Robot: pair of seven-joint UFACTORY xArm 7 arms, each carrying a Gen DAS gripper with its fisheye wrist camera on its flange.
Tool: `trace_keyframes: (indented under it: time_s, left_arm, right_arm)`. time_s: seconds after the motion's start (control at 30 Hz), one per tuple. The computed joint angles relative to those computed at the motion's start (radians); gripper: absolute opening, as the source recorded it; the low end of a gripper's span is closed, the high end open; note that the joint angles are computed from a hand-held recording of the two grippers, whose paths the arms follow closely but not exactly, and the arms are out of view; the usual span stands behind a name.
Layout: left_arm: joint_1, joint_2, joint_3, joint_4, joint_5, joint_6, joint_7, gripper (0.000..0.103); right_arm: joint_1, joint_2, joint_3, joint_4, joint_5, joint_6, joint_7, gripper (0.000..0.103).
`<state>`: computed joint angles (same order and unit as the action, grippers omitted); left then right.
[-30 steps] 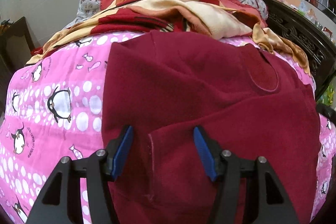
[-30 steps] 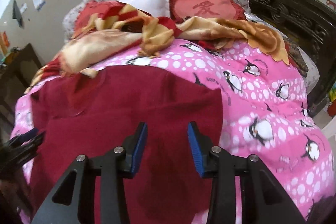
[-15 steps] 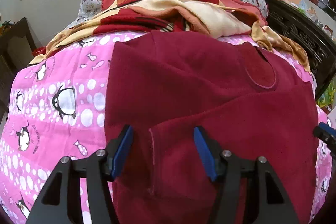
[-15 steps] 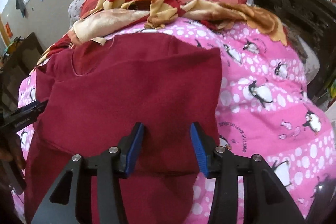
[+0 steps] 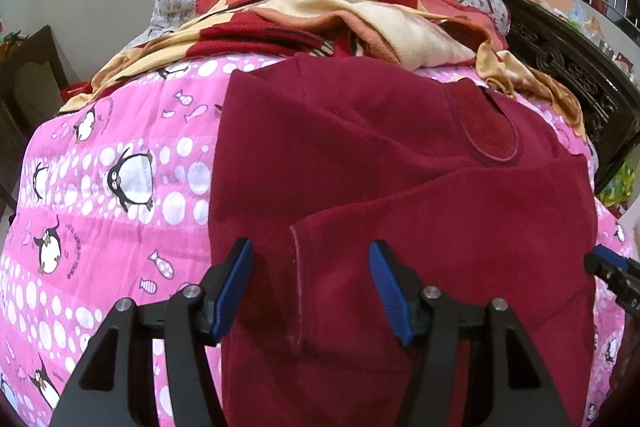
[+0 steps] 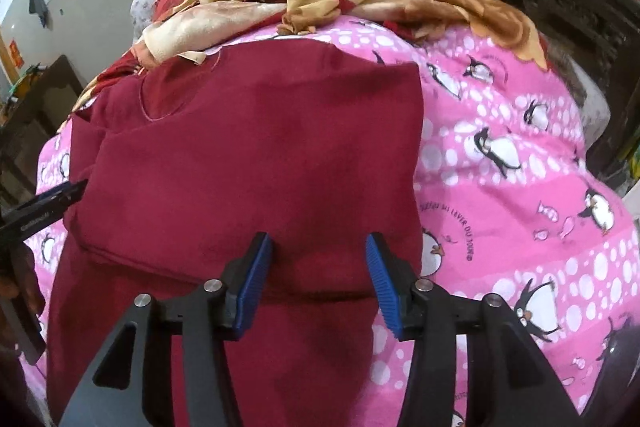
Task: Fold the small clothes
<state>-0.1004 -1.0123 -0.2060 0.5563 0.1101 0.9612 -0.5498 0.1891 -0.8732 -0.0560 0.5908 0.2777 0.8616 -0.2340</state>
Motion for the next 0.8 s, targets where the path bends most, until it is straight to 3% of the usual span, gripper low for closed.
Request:
trace_keyframes:
  time_s: [0.17,0.4,0.53,0.8]
  left_arm:
    - [-0.002,-0.071,0.018,-0.032,-0.012,0.014,-0.001,0.07]
    - [0.009,-0.026,-0.007,-0.028,0.012,0.026,0.009,0.07]
    - [-0.013,-0.076,0.024,-0.024,-0.015,0.067,0.018,0.07]
    - [-0.028,-0.278,0.023,-0.07,-0.07,0.228,0.004,0.075]
  right_arm:
    - [-0.009,-0.024,-0.009,0.004,-0.001,-0.019,0.009,0.048]
    - [-0.011,0.026,0.017,0.003,-0.028,-0.008,0.017,0.049]
    - [-0.019,-0.016,-0.012,0.019,-0.029,0.045,0.007,0.049]
    - [-0.063,-0.118,-0.139,0.008,0.03,0.259,-0.06,0.051]
